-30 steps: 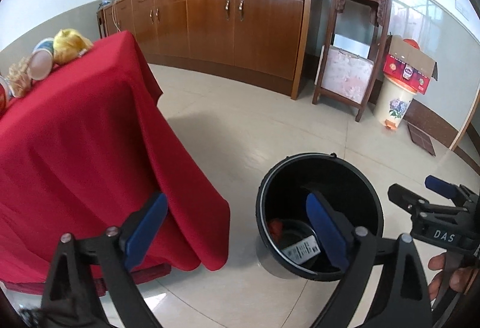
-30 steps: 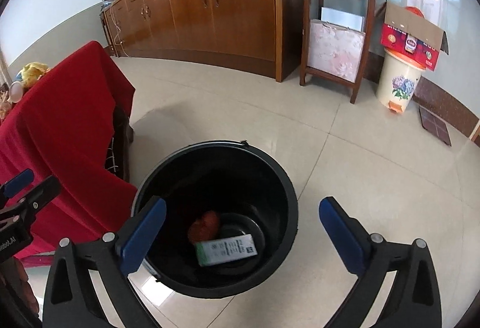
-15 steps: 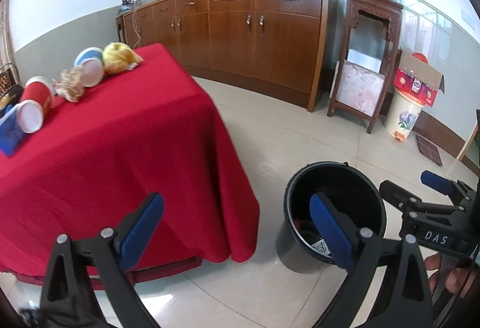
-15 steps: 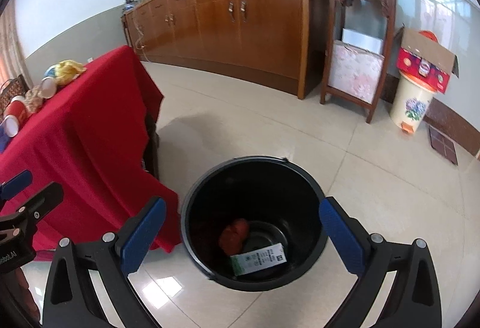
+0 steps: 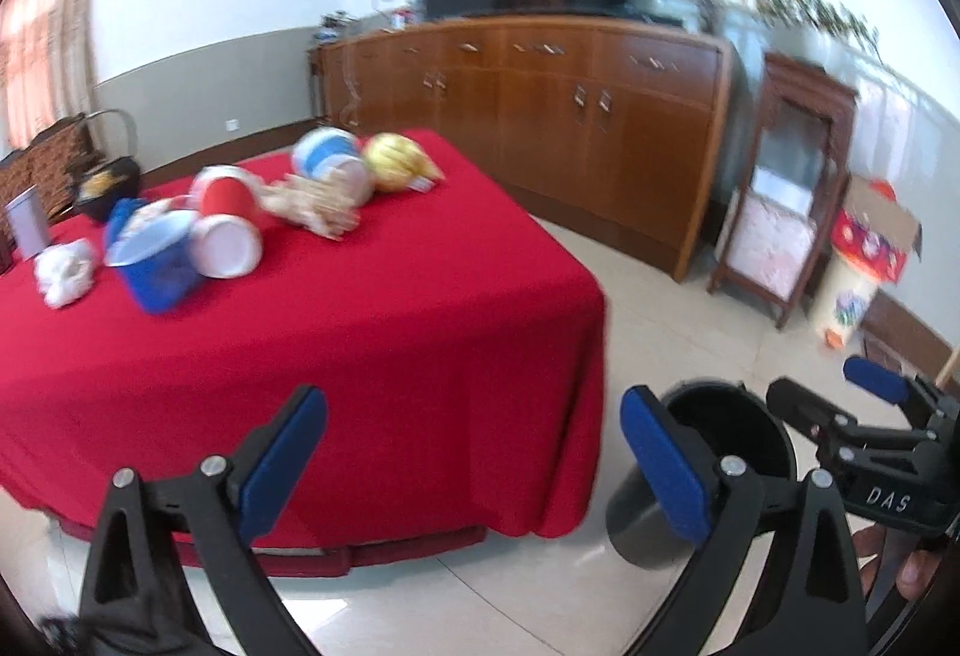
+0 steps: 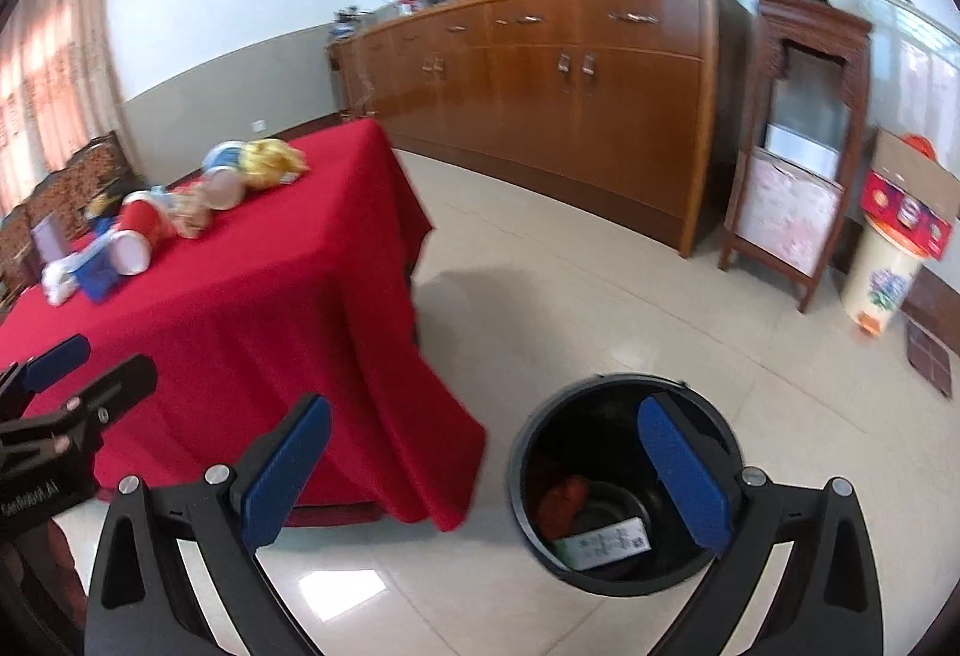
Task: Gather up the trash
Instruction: 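Move both tools back to the table toward the blue bowl and cloth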
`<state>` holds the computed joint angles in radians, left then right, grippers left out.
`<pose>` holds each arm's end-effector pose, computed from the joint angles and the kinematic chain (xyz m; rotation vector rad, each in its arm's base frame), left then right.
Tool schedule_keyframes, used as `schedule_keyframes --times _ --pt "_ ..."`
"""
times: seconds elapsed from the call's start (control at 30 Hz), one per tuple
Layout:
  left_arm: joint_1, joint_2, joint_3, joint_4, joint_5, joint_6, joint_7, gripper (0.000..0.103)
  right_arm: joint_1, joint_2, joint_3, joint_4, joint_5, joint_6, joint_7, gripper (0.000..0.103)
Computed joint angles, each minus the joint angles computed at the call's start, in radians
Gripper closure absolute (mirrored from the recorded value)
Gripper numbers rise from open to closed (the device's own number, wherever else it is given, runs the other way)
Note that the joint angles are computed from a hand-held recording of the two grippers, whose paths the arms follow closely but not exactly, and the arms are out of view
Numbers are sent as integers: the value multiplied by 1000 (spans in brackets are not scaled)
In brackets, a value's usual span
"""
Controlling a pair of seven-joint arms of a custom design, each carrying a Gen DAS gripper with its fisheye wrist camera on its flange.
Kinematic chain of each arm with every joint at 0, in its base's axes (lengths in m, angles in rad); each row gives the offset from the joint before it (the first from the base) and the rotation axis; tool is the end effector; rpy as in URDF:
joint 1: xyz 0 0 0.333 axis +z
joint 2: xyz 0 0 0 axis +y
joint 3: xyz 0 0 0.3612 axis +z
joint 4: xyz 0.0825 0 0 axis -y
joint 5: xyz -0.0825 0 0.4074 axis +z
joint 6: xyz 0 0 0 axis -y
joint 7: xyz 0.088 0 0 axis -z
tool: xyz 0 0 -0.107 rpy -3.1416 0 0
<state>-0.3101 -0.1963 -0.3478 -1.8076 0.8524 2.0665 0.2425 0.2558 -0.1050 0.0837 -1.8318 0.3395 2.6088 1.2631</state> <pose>0.4471 -0.3244 0.7252 -1.8842 1.2390 -0.7136 0.5652 0.1953 0.7176 -1.9178 1.2187 -0.4952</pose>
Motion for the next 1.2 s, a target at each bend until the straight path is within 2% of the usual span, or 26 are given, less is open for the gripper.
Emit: schedule_keyframes --times 0.13,0.3,0.5,0.57,0.73,0.93,1.07,1.2 --pt "22 -106 13 -81 -1 2 -53 1 38 12 10 42 77 -30 -84 0" --pt "70 -200 -4 -140 26 -75 -85 1 80 50 35 111 108 -54 -109 0" --pt "118 -272 31 -203 1 -92 -71 1 134 134 60 244 -9 -117 -28 0" --pt "127 -283 61 -217 -26 -63 -48 1 153 167 62 290 -31 -121 -23 0" --pt "179 -295 83 -244 -19 -27 -33 2 201 271 54 433 -94 -163 5 0" --pt "211 -265 110 -243 -53 18 7 5 250 401 33 610 -142 -235 24 0" --pt "229 -231 123 -224 -73 38 27 7 279 497 21 754 -156 -296 30 8" --pt "240 -196 132 -205 -92 42 56 7 309 621 9 946 -166 -389 39 11"
